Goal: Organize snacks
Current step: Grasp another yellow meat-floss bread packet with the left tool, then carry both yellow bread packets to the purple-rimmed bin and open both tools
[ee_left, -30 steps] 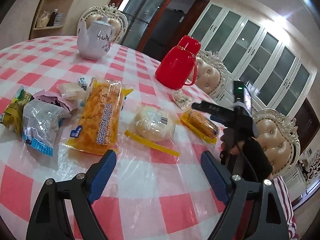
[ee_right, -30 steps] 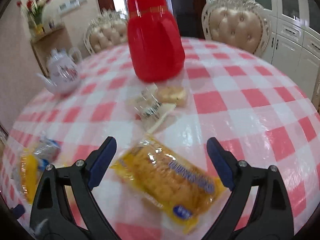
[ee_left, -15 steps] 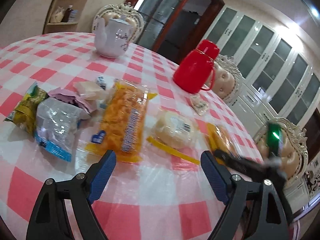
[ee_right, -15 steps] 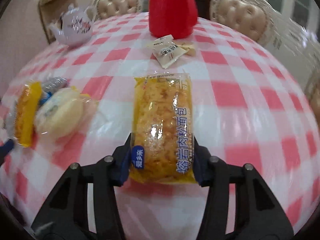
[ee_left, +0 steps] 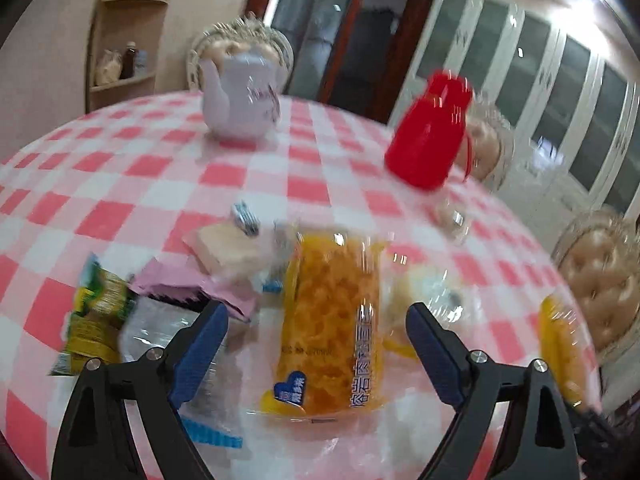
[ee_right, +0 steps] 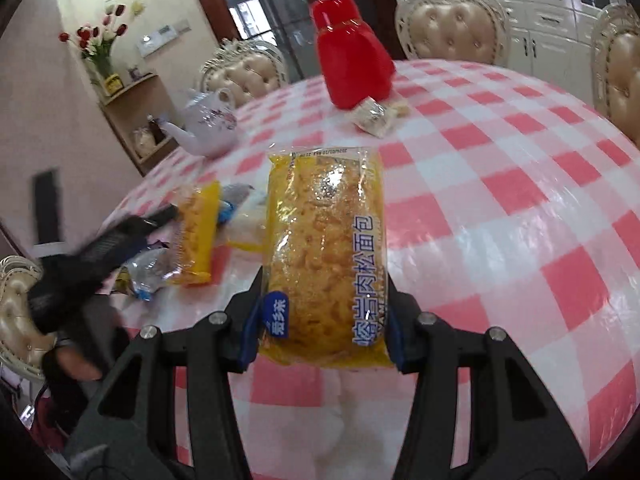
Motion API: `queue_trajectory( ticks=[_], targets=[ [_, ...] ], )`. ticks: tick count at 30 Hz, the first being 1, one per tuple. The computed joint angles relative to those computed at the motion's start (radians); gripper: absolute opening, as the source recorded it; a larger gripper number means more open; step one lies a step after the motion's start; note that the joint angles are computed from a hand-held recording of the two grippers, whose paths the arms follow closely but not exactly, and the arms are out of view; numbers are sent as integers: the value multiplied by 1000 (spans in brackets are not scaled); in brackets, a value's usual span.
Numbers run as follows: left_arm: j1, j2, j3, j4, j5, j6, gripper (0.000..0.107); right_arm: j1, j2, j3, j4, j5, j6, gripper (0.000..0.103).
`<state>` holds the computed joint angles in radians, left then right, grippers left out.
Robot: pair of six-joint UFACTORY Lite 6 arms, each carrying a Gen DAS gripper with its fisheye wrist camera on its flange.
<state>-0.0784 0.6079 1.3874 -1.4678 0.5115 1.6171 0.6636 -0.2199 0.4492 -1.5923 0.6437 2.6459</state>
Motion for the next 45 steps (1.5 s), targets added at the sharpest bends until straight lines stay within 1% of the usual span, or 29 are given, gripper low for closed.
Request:
queue_trajectory(
  ticks=[1,3,4,6,7,8,9,10,12,14,15,19,21,24,26,29,32,34,36,39,42,45],
  targets=[
    [-23,8,2,11,-32,6,91,-6,9,5,-10,-7,5,54],
    [-82,9,-6,-35,-147,76,91,-24,17,4,-46,-33,39,54],
    [-105,23,11,-31,-189,72,91,-30,18,2,-66,-43,57,54],
    [-121,67,62,68,-196,-33,90,-36,29,8,-92,-51,74,54],
    [-118,74,70,87,-186,-51,81,-35,35,12,-97,-49,74,54],
    [-109,70,63,71,-165,-28,69,-37,41,16,-102,-48,72,54],
    [-98,71,62,86,-137,-29,49,-39,50,20,-107,-47,73,54],
    [-85,70,59,101,-107,-36,48,-40,54,19,-110,-48,79,54],
    [-63,47,27,80,-54,-16,48,-46,57,7,-134,-53,111,54],
    [-56,0,-30,8,-41,52,48,-62,63,1,-160,-62,136,54],
    [-52,-33,-72,-65,-44,128,48,-66,68,-4,-179,-60,153,54],
    [-21,-130,-179,-161,-11,228,48,-68,80,-19,-199,-24,179,54],
    [2,-171,-225,-163,10,235,48,-81,59,-46,-233,-19,217,54],
    [52,-253,-326,-179,33,304,48,-90,30,-71,-247,-16,229,54],
    [117,-304,-387,-151,74,315,48,-96,17,-84,-264,-17,248,54],
    [217,-340,-434,-104,130,322,48,-83,14,-86,-268,-5,253,54],
    [324,-330,-433,-43,182,311,48,-45,19,-79,-272,18,263,54],
    [377,-317,-421,-7,207,291,48,-35,20,-80,-311,11,327,54],
    [426,-301,-400,25,235,268,48,3,37,-68,-322,31,374,54],
    [489,-282,-369,49,271,245,49,82,90,-24,-284,63,388,54],
    [526,-263,-342,65,292,224,49,148,148,21,-305,75,456,54],
    [559,-247,-319,84,306,211,49,207,221,91,-301,88,471,54]
  ],
)
